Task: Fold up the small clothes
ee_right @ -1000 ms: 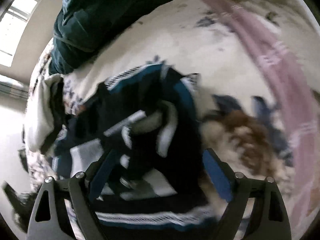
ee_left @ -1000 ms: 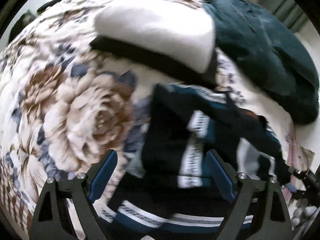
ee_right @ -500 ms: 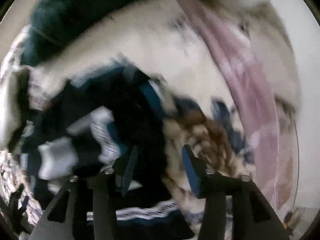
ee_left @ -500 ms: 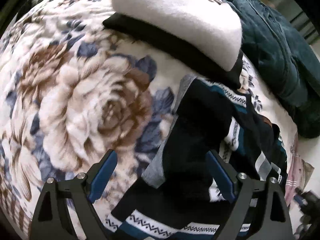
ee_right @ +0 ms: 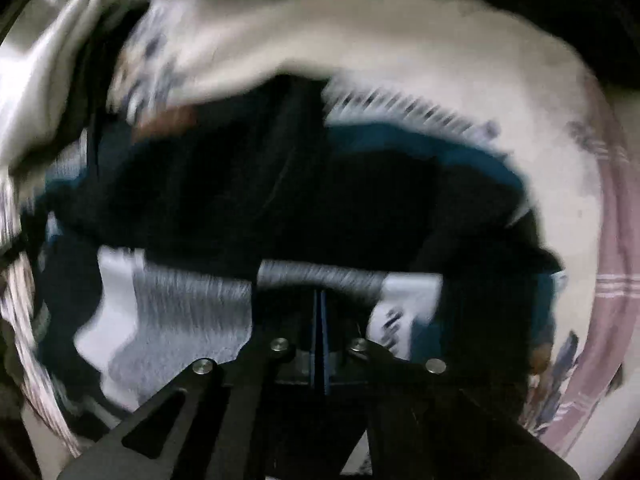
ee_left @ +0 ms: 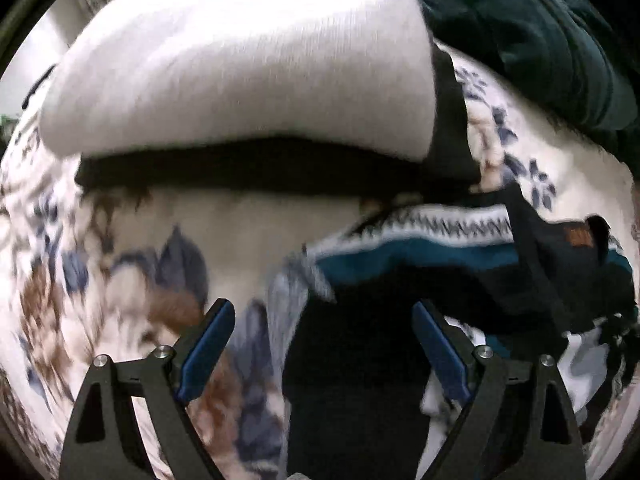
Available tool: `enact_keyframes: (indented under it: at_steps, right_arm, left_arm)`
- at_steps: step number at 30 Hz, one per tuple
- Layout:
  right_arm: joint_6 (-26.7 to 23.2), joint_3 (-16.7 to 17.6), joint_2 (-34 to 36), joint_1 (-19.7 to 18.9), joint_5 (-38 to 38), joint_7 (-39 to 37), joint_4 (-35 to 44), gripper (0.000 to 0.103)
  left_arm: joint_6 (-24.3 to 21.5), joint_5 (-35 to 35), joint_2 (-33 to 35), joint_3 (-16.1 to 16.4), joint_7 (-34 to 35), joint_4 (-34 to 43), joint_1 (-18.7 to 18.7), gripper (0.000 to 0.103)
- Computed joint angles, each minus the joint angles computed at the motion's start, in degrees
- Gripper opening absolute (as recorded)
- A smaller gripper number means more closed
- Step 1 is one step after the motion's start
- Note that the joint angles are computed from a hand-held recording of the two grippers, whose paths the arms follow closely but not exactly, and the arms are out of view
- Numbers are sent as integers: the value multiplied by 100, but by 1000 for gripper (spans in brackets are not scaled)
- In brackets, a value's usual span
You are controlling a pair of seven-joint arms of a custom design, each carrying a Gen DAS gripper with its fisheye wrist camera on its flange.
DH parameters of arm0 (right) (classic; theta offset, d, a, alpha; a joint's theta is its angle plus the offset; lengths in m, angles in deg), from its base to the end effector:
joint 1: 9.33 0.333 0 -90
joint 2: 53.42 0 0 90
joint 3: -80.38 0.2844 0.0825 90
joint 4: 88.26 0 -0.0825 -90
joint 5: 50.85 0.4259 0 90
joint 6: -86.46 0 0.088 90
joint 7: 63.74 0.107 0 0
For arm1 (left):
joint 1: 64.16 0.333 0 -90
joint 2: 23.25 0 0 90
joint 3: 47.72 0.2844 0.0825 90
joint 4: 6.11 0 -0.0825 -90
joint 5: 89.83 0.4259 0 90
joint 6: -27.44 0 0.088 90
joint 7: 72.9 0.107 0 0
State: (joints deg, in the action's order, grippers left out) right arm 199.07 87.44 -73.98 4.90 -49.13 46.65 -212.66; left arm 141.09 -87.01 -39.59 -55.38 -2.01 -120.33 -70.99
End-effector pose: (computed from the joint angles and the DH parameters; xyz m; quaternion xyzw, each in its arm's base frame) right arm 0.4773 0.1921 0.5126 -0.7057 0.7045 -0.0377 0.0656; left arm 0.5286 -0.1397 0.5721 -0.7231 0.6760 -0.0994 0.1017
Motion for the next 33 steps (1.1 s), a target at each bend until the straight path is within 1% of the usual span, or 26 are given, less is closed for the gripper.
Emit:
enact_keyframes:
  at_steps: [2, 6, 7, 8, 9, 10, 11, 12, 13, 14, 15, 16, 17, 18, 19, 20, 22, 23, 24, 25, 26, 27, 28, 29, 30, 33]
  right_arm:
    - [248, 16, -148, -100, -135, 272, -117, 1]
    - [475, 82, -227, -324, -581, 774, -224, 0]
    - [477, 25, -151, -354, -556, 785, -158, 0]
    - [340, -81, -55, -351, -387, 699, -50, 0]
    - [113, -94, 92, -420, -84, 626, 133, 1]
    - [-36, -307, 39, -313, 237, 602, 165, 1]
    - [-5, -389, -108, -332, 433, 546, 97, 2]
    - [1, -414, -398, -351, 556, 549, -69, 8]
    - [-62, -417, -749, -369, 665, 587, -263, 21]
    - [-114, -415, -1032, -384, 781, 635, -437, 29]
    - [-179, -415, -1353, -408, 904, 727, -658, 41]
    - [-304, -453, -1719, -386, 1033, 901, -924, 45]
    - [-346, -369, -1885, -445, 1212, 1078, -1086, 45]
    - [-437, -370, -2106, -475, 1348, 1275, -1288, 45]
    - [-507, -342, -2381, -500, 1508, 1547, -1551, 45]
    - [-493, -327, -2586, -547, 1620, 1778, -1784, 45]
    - [-415, -308, -2943, -590, 1835, 2171, -2236, 45]
    - [-356, -284, -3080, -611, 1915, 2360, -2433, 45]
    - [-207, -286, -3195, -634, 2014, 2524, -2634, 45]
    - [-93, -241, -3310, -624, 2058, 2656, -2809, 45]
    - [5, -215, -3389, -637, 2058, 2776, -2916, 45]
    - [138, -189, -3519, -642, 2054, 2881, -3039, 42]
    - [278, -129, -3619, -645, 2002, 2965, -3141, 21]
    - [300, -97, -3695, -640, 1906, 3006, -3158, 9]
    - [265, -111, -3758, -625, 1830, 3014, -3147, 9]
    - [-10, -107, -3922, -631, 1526, 2969, -2987, 8]
  left_arm:
    - [42, 138, 163, -36, -91, 145, 34, 90]
    - [68, 284, 537, -50, -293, 503, 102, 90]
    - [67, 305, 577, -47, -321, 567, 116, 90]
    - [74, 290, 598, -30, -334, 631, 133, 90]
    - [133, 241, 494, -5, -346, 585, 148, 90]
    - [212, 185, 256, 24, -380, 430, 163, 90]
    - [246, 103, -43, 58, -404, 227, 167, 90]
    - [223, 60, -287, 73, -467, 64, 167, 90]
    - [136, -13, -599, 91, -583, -140, 163, 90]
    - [13, -140, -904, 129, -701, -344, 144, 90]
    - [-165, -364, -1241, 203, -839, -579, 107, 90]
    - [-340, -609, -1501, 262, -1050, -774, 68, 90]
    - [-538, -926, -1838, 355, -1336, -1053, 35, 90]
    - [-655, -1197, -2022, 411, -1603, -1231, -7, 90]
    - [-734, -1473, -2171, 427, -1887, -1386, -73, 90]
    - [-763, -1842, -2370, 560, -2118, -1665, -130, 90]
    - [-650, -2262, -2602, 620, -2443, -2032, -224, 89]
    - [-433, -2486, -2690, 658, -2572, -2247, -261, 88]
    - [-241, -2623, -2687, 601, -2727, -2277, -319, 87]
    - [-135, -2641, -2790, 599, -2800, -2364, -328, 73]
    - [-6, -2595, -2729, 558, -2840, -2380, -343, 49]
    - [41, -2522, -2593, 520, -2871, -2344, -365, 37]
    - [40, -2464, -2547, 517, -2902, -2338, -375, 21]
    - [85, -2396, -2541, 493, -2950, -2351, -370, 15]
    - [188, -2357, -2647, 482, -2977, -2425, -373, 13]
    - [152, -1974, -2860, 422, -2780, -2376, -439, 10]
